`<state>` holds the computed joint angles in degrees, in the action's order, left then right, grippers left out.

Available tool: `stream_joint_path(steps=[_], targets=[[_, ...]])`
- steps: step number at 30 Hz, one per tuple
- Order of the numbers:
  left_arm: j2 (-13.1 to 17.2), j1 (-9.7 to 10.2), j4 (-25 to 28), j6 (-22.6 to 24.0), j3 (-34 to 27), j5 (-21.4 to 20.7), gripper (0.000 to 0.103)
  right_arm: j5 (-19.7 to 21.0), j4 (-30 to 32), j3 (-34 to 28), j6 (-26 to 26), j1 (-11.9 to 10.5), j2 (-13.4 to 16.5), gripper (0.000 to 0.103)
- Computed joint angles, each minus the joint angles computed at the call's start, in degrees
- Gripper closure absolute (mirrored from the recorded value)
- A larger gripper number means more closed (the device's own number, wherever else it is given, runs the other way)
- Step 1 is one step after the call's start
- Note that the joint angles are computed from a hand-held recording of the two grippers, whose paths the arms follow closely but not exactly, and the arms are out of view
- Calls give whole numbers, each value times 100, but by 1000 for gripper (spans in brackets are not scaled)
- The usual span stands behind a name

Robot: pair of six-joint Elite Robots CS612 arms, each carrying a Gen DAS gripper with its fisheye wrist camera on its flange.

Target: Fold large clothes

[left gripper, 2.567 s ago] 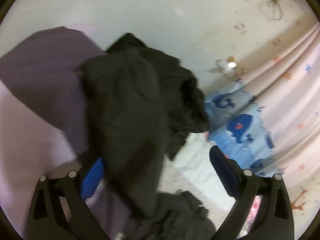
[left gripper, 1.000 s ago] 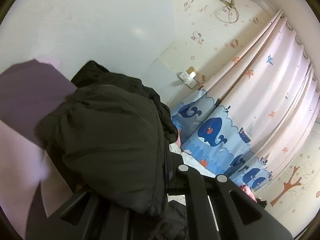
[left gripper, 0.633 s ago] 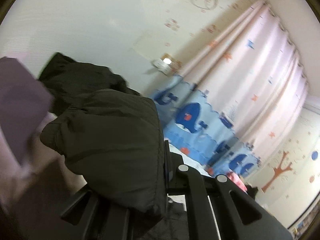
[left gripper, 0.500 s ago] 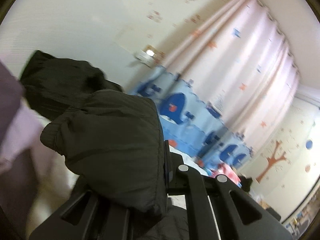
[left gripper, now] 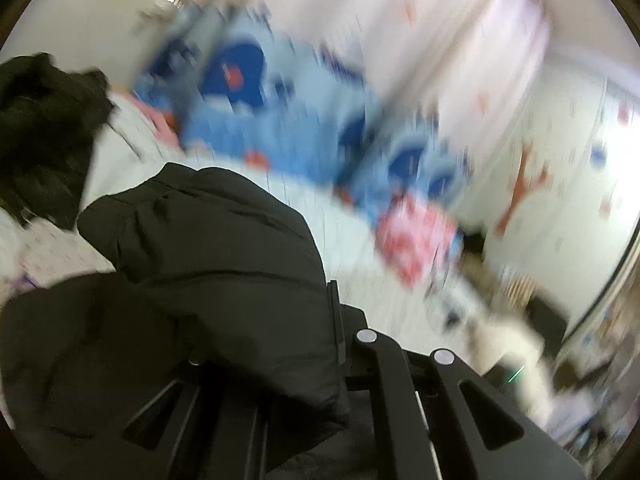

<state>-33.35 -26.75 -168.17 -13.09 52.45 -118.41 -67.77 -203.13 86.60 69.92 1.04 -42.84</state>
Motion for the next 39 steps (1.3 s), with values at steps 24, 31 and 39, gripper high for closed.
stream_joint_path(steps=[24, 31, 39], targets=[[-628, -1152, 481, 6326, 1733, 2843, 22, 402, -573, -145, 1112, -177, 296, 7], [-731, -586, 1367, 4522, 1350, 1169, 20, 830, -341, -176, 1202, -265, 360, 7], [-555, 352, 621, 1381, 990, 726, 7, 611, 829, -312, -33, -107, 246, 7]])
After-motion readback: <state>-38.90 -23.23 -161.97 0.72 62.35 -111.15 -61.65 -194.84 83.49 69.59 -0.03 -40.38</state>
